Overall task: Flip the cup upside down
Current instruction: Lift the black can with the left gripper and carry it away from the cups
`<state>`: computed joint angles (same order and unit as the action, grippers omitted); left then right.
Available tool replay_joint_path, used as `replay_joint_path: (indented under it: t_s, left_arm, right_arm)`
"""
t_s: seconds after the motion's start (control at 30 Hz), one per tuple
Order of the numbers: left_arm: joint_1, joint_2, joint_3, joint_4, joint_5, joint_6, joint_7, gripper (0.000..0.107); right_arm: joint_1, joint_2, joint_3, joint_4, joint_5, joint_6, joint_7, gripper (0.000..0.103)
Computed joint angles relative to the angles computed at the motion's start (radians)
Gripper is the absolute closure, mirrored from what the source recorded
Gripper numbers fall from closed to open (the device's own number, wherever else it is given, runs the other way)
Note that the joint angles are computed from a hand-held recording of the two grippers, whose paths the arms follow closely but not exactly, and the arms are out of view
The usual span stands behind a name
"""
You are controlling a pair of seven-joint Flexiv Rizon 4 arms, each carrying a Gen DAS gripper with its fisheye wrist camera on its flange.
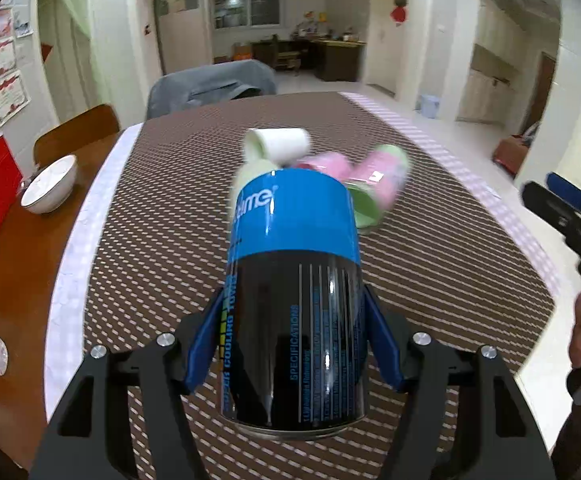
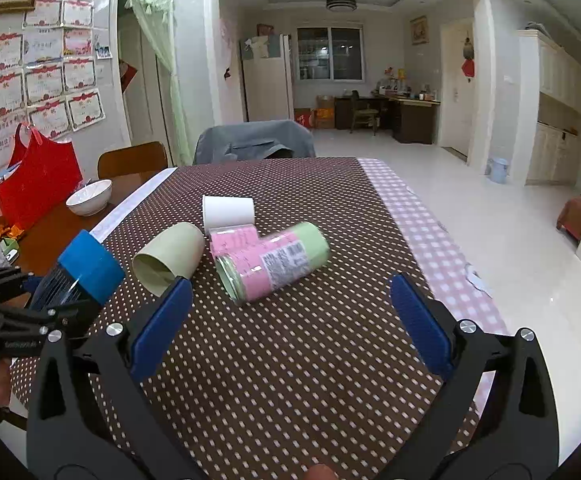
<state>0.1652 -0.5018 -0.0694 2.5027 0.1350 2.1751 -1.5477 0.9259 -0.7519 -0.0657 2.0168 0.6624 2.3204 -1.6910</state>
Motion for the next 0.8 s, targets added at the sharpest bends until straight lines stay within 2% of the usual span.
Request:
replay_joint_path:
  t_s: [0.13, 0.2, 0.47, 0.57, 0.8]
  left_arm:
    - [-0.082, -0.01, 0.003, 0.028, -0.033, 0.041, -0.013, 0.042]
    - [-0.096, -0.022, -0.007, 0.029, -0.033, 0.052, -0.026, 0.042]
    - [-0.185, -0.101, -0.017, -0.027, -0.079, 0.023, -0.035, 0.042]
    - [-0.173, -0.136, -0.036, -0.063, -0.08, -0.004, -0.037, 0.042]
    - [-0.196, -0.17, -0.02, -0.109, -0.115, -0.04, -0.019, 0.041]
  right_arm:
    - [-0.036, 0.008, 0.043, 0.052, -0.015, 0.064, 0.027, 0.006]
    - [-0.061, 0.01, 0.067, 0.077, -0.029, 0.098, 0.047, 0.006]
    - [-0.113, -0.006, 0.111, 0.119, -0.056, 0.162, 0.102, 0.006]
    - [-0.12, -0.012, 0.111, 0.118, -0.062, 0.156, 0.115, 0.006]
    - [-0.112, -0.017, 0.102, 0.121, -0.064, 0.151, 0.124, 0.006]
